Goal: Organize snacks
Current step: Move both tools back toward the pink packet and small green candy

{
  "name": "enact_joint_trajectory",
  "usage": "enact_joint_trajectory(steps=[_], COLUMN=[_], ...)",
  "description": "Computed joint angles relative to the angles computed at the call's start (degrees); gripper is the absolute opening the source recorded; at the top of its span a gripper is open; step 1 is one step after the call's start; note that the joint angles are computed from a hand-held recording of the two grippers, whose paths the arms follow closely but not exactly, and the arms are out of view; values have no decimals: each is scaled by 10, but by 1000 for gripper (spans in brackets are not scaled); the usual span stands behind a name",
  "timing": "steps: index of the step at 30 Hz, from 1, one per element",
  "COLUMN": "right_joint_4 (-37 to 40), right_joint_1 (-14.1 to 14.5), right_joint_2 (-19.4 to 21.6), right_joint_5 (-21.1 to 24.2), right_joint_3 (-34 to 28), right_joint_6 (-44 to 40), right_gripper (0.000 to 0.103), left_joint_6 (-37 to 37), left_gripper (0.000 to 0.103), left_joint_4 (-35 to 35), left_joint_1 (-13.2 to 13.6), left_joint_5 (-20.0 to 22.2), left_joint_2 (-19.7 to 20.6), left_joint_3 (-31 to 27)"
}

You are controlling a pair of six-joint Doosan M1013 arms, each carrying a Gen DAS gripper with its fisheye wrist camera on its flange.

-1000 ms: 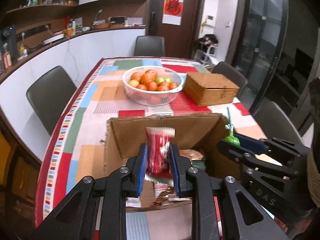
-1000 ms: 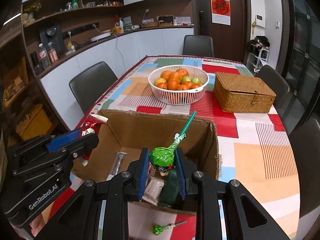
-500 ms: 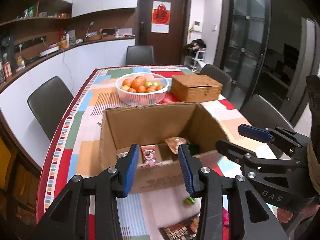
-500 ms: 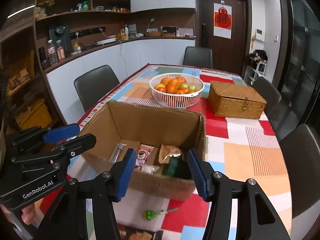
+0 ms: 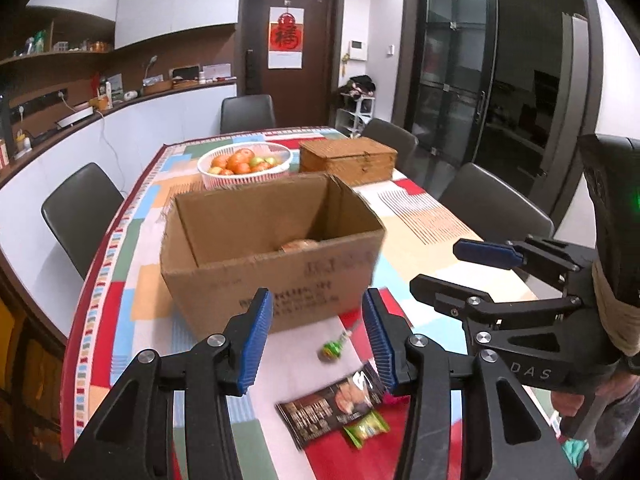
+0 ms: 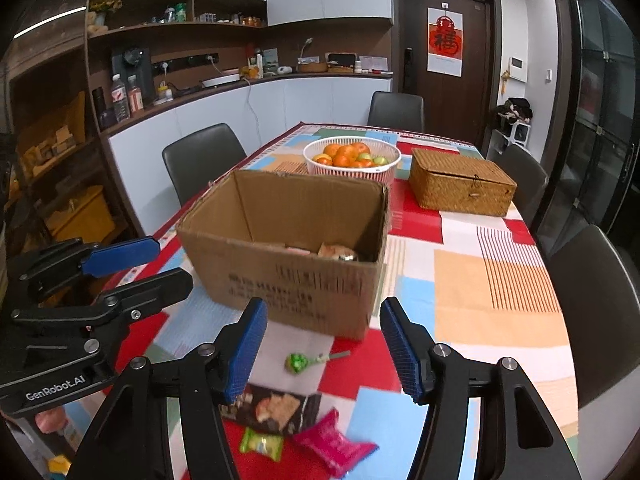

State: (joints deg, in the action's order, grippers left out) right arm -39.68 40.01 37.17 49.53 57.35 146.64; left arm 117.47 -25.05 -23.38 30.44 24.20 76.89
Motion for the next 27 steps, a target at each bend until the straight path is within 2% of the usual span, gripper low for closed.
enact_joint_trajectory(steps=[6,9,22,27], right_joint_4=[3,11,95,126], right_joint_1=[10,13,10,5], right_joint_2=[-14,-19,-13,-7], right_joint_5=[9,14,49,47], right_joint_3=[30,42,69,74], right_joint_6=[-17,-26,-119,-164], right_gripper=[60,60,60,60], left_joint_6=[21,26,-30,-47], left_gripper=[46,46,46,46], left_joint_4=[-6,-15,22,40], left_joint_1=[-5,-5,-13,-18], left_joint_5=[13,35,117,138], left_joint_2=[-12,-12,9,20], left_joint_3=[26,32,43,38])
